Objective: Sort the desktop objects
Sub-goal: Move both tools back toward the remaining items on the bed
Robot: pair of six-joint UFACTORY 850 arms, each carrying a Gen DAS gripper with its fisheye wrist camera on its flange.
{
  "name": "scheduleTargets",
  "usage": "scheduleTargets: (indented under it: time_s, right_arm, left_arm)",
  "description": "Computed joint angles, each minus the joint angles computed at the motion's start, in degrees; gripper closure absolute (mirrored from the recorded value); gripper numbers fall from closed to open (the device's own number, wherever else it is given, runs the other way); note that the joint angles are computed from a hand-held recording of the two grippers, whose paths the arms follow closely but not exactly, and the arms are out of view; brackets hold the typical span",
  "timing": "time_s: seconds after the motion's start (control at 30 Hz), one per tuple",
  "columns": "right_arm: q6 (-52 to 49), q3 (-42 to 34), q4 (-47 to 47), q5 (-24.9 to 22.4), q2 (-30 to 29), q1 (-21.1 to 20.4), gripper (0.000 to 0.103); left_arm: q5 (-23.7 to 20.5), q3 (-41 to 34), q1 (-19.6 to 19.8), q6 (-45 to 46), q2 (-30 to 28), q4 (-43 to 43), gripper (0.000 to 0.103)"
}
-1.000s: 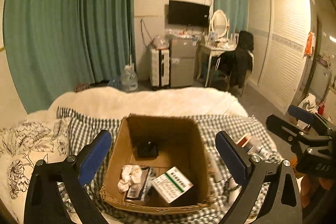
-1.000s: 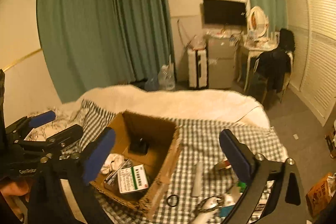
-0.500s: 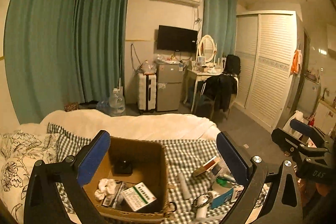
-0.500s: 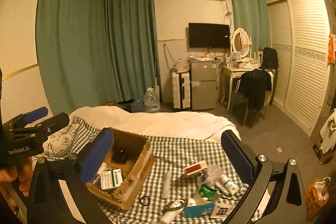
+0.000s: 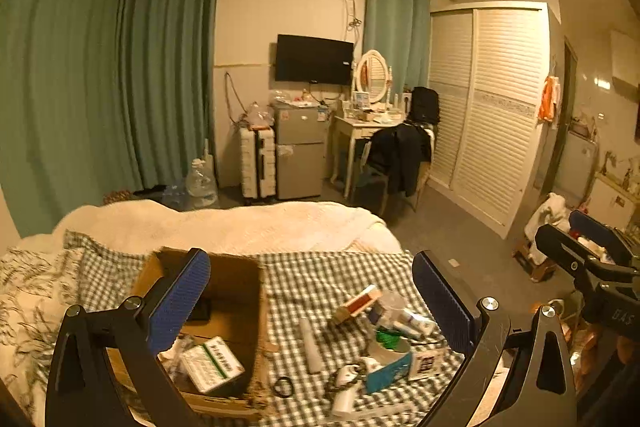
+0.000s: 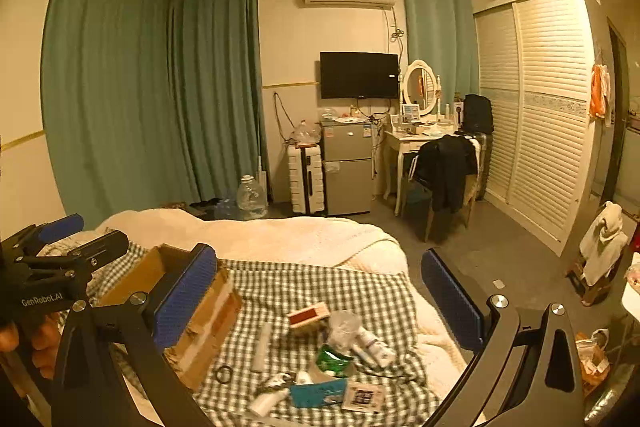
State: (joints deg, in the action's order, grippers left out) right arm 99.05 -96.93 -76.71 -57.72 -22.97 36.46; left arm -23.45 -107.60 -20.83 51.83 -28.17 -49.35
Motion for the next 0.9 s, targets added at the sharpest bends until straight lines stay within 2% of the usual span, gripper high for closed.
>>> scheduleTargets:
  time_s: [0.1, 0.23, 0.43, 0.7, 0.9]
  right_arm:
    - [0.30, 2.59, -0.47, 0.47, 1.61, -0.72, 0.000]
    - [0.76, 5.63, -0.20, 1.50, 3.36, -1.60, 0.000]
    - [2.24, 10.16, -0.53, 5.47, 5.38, -3.23, 0.000]
    - [4.74, 14.55, -0.38, 10.04, 5.78, -6.13, 0.000]
    - [6.82, 16.17, -0.49, 13.62, 5.04, -8.27, 0.002]
  left_arm:
    - [0.80, 0.17, -0.70, -1.85, -0.26, 0.90, 0.000]
    - [1.93, 1.32, -1.01, 2.01, -0.41, -4.86, 0.000]
    - [-0.18, -2.48, -2.19, -7.66, -3.88, 6.04, 0.000]
    - [-1.21, -1.63, -3.43, 3.26, -5.75, -1.45, 0.000]
    - [1.33, -2.99, -5.36, 2.44, -8.23, 3.32, 0.000]
